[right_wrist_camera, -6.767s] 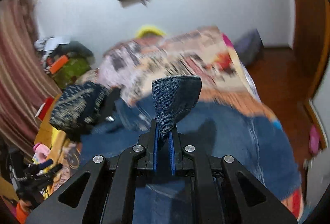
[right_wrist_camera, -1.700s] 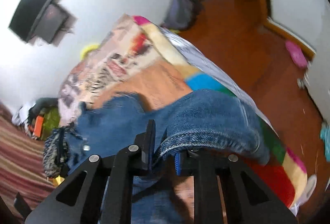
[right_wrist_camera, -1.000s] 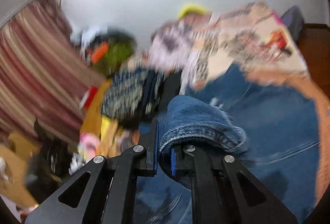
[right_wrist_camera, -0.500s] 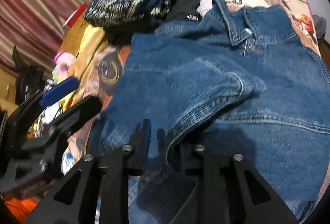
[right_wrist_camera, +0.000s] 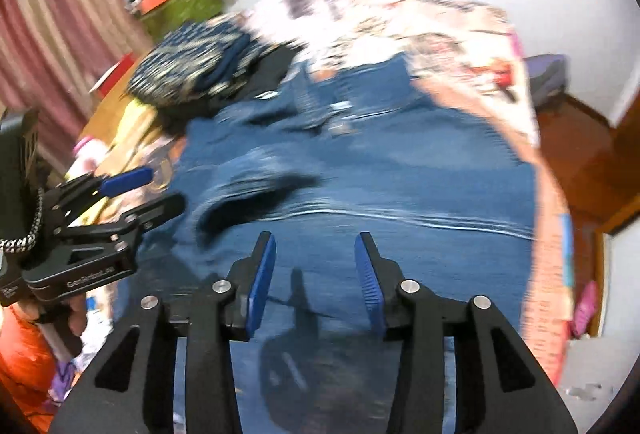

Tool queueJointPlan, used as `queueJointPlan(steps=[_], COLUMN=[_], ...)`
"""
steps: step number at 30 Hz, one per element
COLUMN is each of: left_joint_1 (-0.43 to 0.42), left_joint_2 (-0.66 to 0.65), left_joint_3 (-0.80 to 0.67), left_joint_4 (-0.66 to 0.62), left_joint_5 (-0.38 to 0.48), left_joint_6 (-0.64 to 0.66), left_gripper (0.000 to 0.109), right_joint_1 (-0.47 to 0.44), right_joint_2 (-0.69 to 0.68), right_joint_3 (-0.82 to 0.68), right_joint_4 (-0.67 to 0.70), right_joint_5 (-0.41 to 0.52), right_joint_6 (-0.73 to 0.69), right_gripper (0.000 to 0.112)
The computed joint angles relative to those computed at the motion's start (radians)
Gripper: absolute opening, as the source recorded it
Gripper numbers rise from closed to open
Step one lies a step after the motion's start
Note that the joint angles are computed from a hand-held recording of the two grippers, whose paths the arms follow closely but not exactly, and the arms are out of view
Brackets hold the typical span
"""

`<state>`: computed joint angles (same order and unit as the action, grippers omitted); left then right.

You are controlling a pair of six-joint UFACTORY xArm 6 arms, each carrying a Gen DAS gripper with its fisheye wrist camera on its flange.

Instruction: Fold large clothes

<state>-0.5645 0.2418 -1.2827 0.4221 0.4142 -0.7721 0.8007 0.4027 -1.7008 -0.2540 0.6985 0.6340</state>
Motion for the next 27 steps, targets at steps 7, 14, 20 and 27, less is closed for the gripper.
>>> queueJointPlan(steps=[7, 14, 20, 27], left_joint_1=[-0.023, -0.026, 0.000, 0.021], left_joint_2=[0.188, 0.283, 0.291, 0.159], left_joint_3=[-0.223, -0.322, -0.405, -0.347], left_joint_4=[-0.031, 0.016, 0.067, 0.263], left_joint_5=[0.166, 0.241, 0.270, 0.114], left_joint_6=[0.105, 0.138, 0.106, -0.026], left_gripper=[0.063, 0.054, 0.013, 0.011], right_joint_1=[-0.069, -0.116, -0.143, -0.150], right_joint_2=[-0.168, -0.239, -0.246, -0.235], right_joint_3=[0.232, 0.368, 0.398, 0.376], right_joint_4=[-0.147, -0.139, -0.091, -0.114], right_joint_5=[-0.047, -0.079, -0.087, -0.137], right_joint_6=[0.247, 0.358, 0.351, 0.374], right_gripper=[0.039, 0.039, 0.039, 0.039])
